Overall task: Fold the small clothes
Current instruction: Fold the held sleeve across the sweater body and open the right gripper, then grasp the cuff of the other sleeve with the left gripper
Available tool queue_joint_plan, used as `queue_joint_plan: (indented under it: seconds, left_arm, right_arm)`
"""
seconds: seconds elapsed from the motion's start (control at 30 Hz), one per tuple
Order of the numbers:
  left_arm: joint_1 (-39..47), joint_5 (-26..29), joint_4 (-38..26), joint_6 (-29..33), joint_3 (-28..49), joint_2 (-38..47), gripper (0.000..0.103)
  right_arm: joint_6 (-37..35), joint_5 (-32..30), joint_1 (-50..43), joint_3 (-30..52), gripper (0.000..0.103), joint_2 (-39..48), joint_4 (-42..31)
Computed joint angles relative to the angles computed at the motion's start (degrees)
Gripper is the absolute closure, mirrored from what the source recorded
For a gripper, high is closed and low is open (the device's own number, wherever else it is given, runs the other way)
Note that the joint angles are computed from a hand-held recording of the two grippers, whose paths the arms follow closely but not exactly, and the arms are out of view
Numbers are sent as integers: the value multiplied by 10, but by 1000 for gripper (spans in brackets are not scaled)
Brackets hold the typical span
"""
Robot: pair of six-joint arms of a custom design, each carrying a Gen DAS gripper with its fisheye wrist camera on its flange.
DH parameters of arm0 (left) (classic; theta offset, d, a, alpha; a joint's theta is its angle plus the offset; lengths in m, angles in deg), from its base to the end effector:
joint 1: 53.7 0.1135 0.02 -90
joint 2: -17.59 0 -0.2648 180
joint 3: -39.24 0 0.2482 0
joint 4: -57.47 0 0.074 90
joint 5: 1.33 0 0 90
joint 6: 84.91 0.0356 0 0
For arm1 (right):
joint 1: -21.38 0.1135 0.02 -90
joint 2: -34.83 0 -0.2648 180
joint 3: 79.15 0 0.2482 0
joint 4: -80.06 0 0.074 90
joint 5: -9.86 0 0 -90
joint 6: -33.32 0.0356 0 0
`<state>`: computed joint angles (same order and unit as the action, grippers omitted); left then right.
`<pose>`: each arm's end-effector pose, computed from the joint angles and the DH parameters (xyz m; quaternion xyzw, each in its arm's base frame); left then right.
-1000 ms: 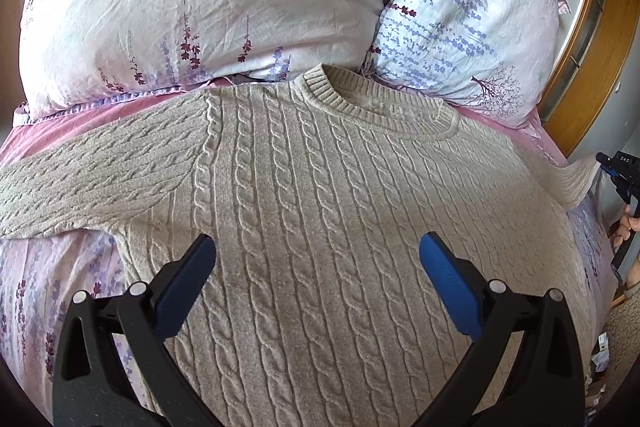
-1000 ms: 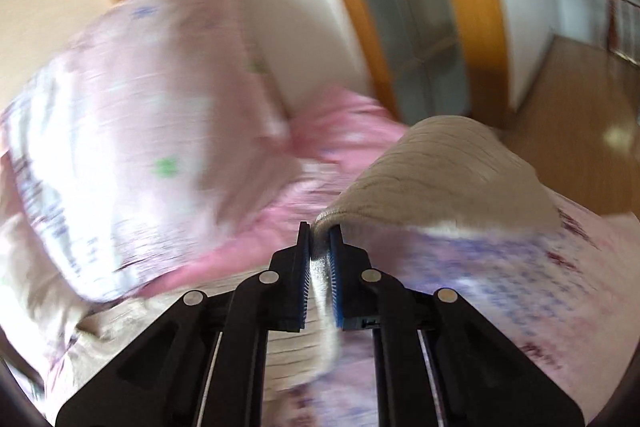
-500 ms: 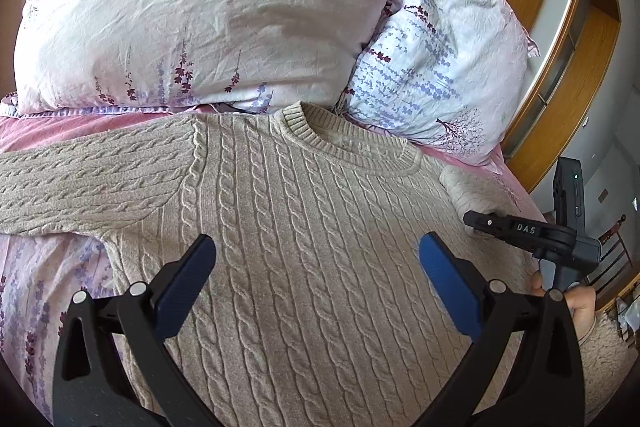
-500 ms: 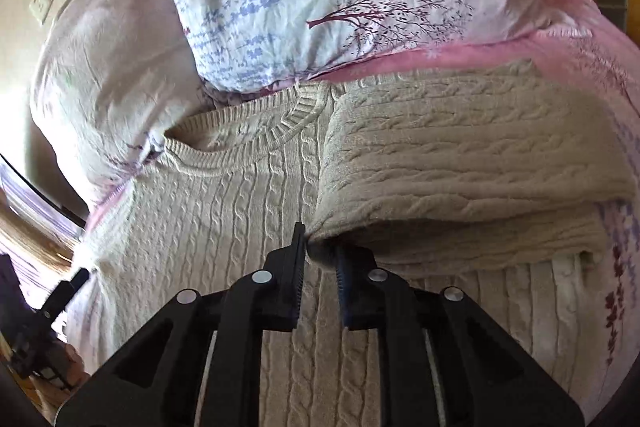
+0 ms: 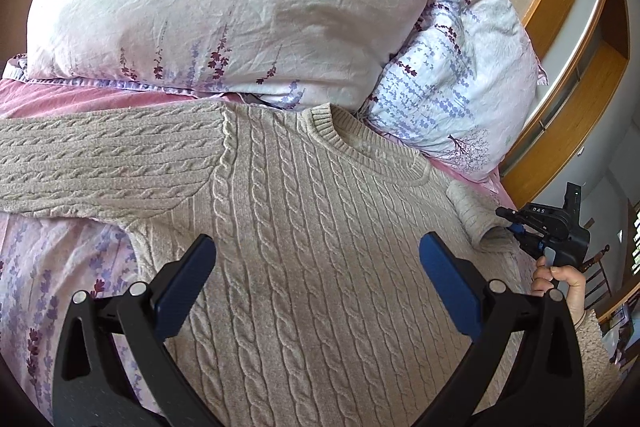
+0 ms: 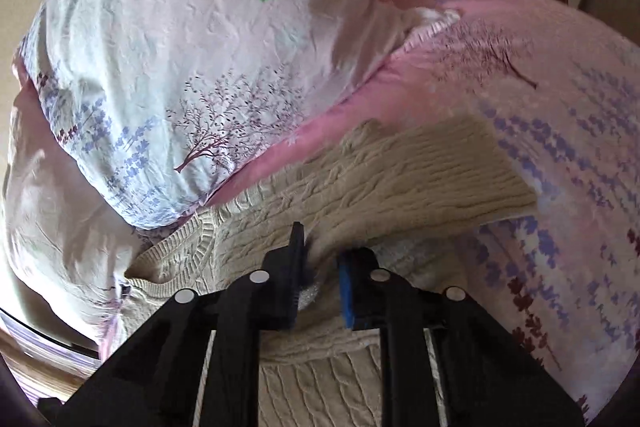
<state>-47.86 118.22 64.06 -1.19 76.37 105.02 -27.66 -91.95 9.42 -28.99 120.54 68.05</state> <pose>0.2431 0.0072 0.1145 0.0058 0.8947 -0.2360 0.3792 0.2711 -0.0500 0.1529 0.2897 0.8816 0.1482 0.3418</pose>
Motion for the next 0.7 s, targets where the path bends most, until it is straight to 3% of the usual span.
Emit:
queue_joint_plan:
  seconds: [0.17, 0.3, 0.37, 0.4, 0.43, 0.53, 0.6, 0.7]
  left_arm:
    - [42, 38, -7, -13, 13, 16, 2]
    - [58, 75, -11, -25, 22, 29, 2]
    - [57, 82, -9, -30, 23, 32, 2]
    - [55, 86, -10, -33, 24, 35, 2]
    - [53, 92, -13, -35, 28, 40, 2]
    - [46, 108, -23, -46, 41, 57, 2]
    - [37, 117, -27, -56, 54, 74, 3]
    - [14, 127, -37, -85, 83, 107, 8]
  right_arm:
    - [-42, 48, 135, 13, 94, -42, 27]
    - [-70, 67, 279, 57, 94, 17, 38]
    - [-97, 63, 336, 108, 86, 88, -5]
    - [-107, 53, 356, 132, 72, 122, -31]
    - [-110, 49, 373, 142, 65, 141, -48]
    - [-107, 25, 368, 91, 60, 113, -21]
    - [-96, -2, 333, 38, 54, 52, -8]
    - [-65, -62, 240, -14, 54, -43, -34]
